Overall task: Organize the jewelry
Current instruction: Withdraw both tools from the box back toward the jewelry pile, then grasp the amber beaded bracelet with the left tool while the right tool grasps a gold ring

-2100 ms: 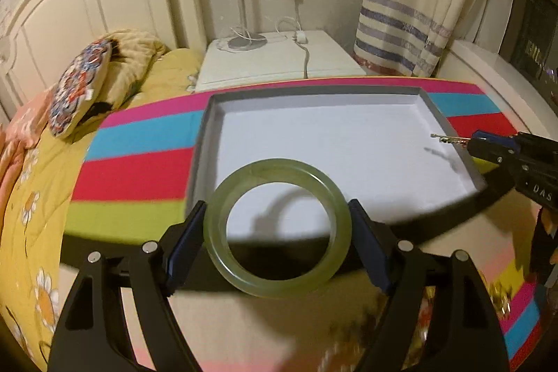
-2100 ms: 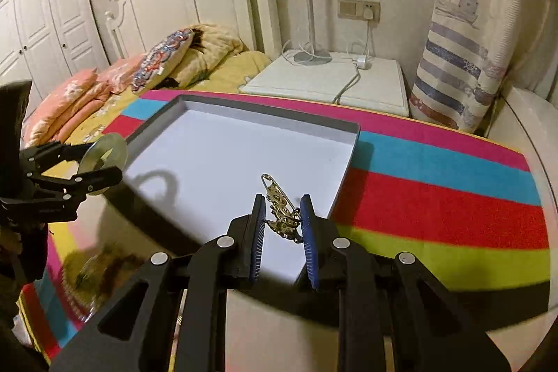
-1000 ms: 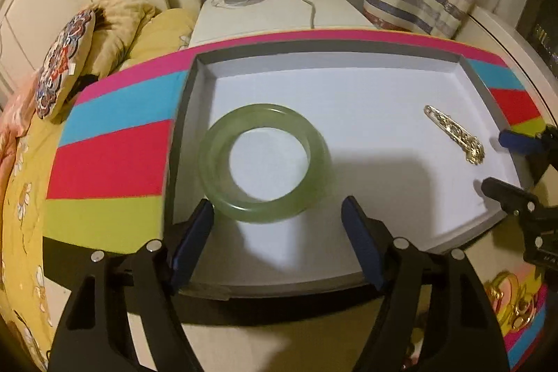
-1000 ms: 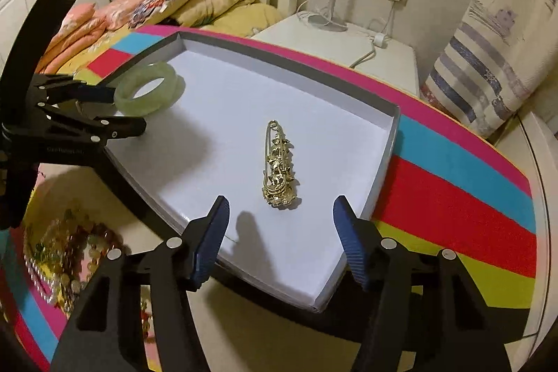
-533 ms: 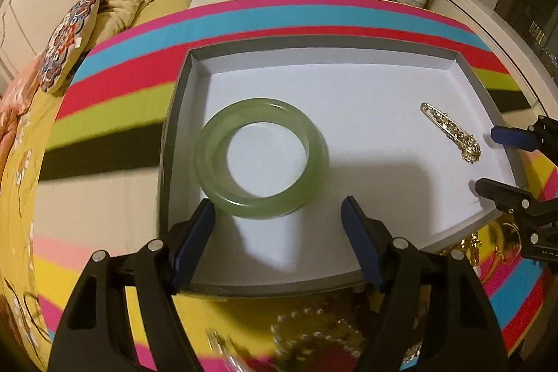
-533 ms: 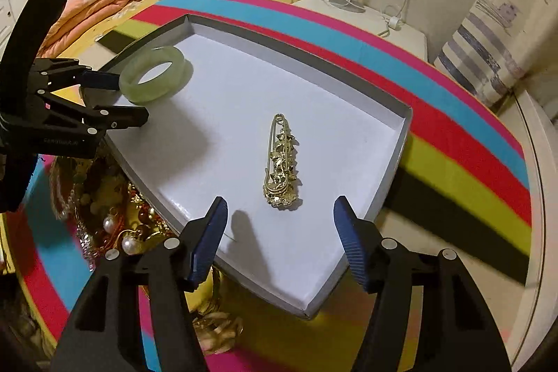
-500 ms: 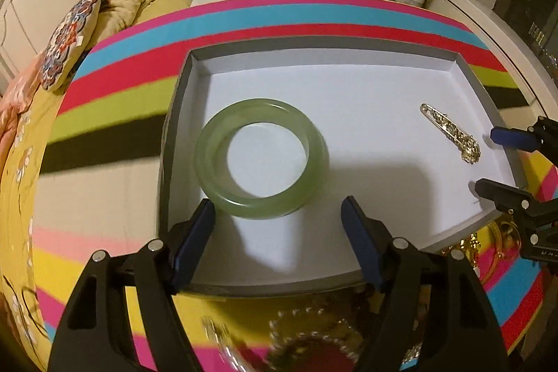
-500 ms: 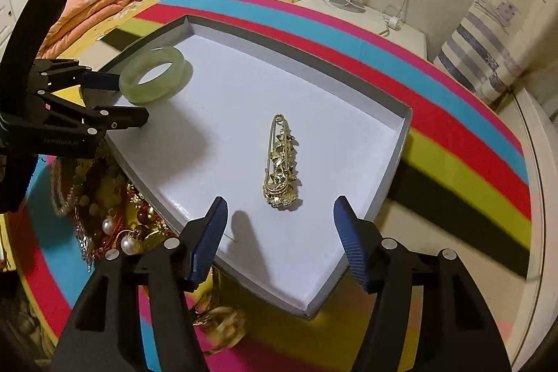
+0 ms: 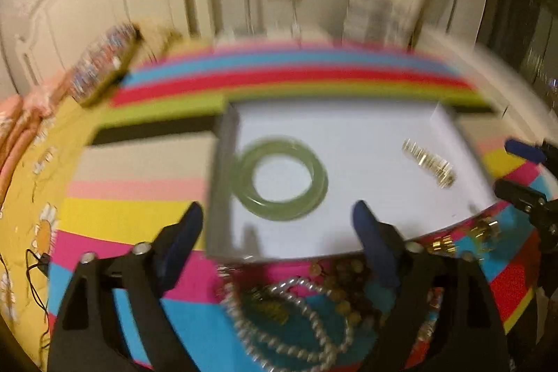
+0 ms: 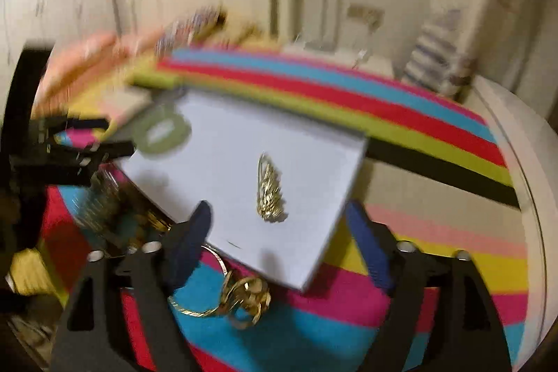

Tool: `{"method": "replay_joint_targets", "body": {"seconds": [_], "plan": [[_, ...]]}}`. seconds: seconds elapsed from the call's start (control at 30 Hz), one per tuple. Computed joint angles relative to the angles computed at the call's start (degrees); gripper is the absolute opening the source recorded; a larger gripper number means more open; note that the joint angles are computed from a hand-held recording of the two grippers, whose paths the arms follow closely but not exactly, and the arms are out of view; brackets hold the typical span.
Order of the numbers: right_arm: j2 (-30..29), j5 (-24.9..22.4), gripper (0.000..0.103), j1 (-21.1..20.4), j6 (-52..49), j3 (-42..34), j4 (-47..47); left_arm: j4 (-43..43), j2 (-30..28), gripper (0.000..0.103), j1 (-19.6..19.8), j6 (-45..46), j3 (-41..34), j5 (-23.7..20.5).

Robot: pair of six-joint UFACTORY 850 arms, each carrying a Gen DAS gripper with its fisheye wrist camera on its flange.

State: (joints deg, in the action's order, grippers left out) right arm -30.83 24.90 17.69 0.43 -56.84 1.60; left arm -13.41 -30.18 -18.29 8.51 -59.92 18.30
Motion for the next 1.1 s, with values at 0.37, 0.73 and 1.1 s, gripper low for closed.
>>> {"method": "replay_joint_targets", "body": {"seconds": [0.37,0.73,1.1], "plan": [[-0.3,-2.6,0.061,-0.5,15.1,3.5,-12.1,-5.5,7.6,0.101,1.7,1.6,17.4,13.1],[-3.4,-4.0,0.026,0.3,19.4,0.9,-11.1,5.1,5.3,0.101,1.1,-7.1,15.9,9.9],[-1.3,0.4,0.014,-0.1,13.7,3.8,-6.5,13.7,3.2,0.065,2.1,-16.5,12.2,5.0]]}}
